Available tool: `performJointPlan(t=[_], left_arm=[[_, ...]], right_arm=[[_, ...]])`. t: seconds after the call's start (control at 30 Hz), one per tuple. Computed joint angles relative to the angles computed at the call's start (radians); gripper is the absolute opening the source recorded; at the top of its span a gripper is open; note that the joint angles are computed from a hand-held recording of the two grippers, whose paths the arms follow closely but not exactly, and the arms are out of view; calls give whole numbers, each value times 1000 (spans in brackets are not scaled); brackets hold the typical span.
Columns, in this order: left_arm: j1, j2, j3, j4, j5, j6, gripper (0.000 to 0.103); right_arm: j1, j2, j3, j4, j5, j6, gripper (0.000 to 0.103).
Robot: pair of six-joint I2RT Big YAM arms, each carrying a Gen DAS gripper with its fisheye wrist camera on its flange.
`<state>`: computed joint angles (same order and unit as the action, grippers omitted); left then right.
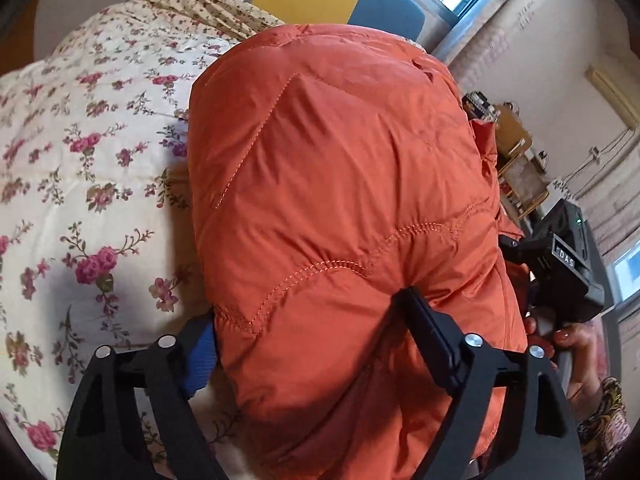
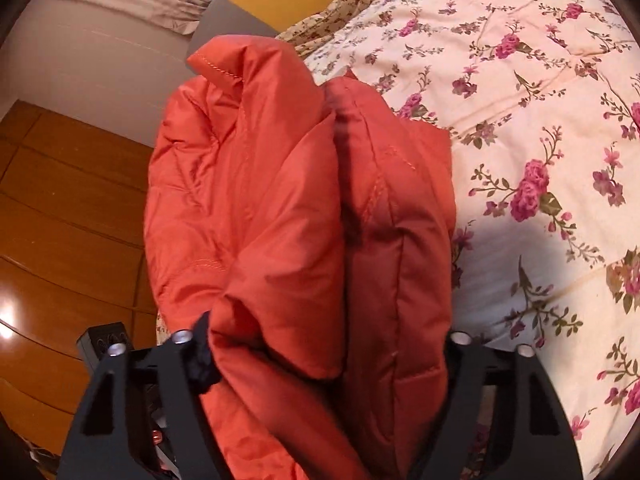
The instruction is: Fold large clothes
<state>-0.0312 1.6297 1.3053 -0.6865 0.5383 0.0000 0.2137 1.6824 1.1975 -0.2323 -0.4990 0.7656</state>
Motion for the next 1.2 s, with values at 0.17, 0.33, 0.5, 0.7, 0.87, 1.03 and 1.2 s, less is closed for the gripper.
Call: performJointPlan(t=[0.17, 0.33, 0.5, 0.7, 0.87, 1.03, 1.2], left_arm=[[-23, -57, -38, 33, -71, 22, 66], [-39, -131, -88, 99, -134, 70, 58], [-27, -177, -106, 154, -148, 79, 54], [22, -195, -106, 192, -151, 86, 51], [96, -200, -88, 199, -165, 109, 49], [187, -184, -65, 207, -177, 133, 49], [283, -159, -44, 217, -185, 117, 49]], right_arm=[[9, -37, -54, 88, 19, 31, 53], [14, -90, -109, 194, 24, 77, 47], [42, -114, -115, 235, 37, 71, 46], [104, -78, -57, 265, 66, 58, 46], [168, 13, 37, 292, 75, 82, 46], [235, 121, 179, 265, 86, 65, 45], [295, 268, 398, 188, 85, 23, 45]])
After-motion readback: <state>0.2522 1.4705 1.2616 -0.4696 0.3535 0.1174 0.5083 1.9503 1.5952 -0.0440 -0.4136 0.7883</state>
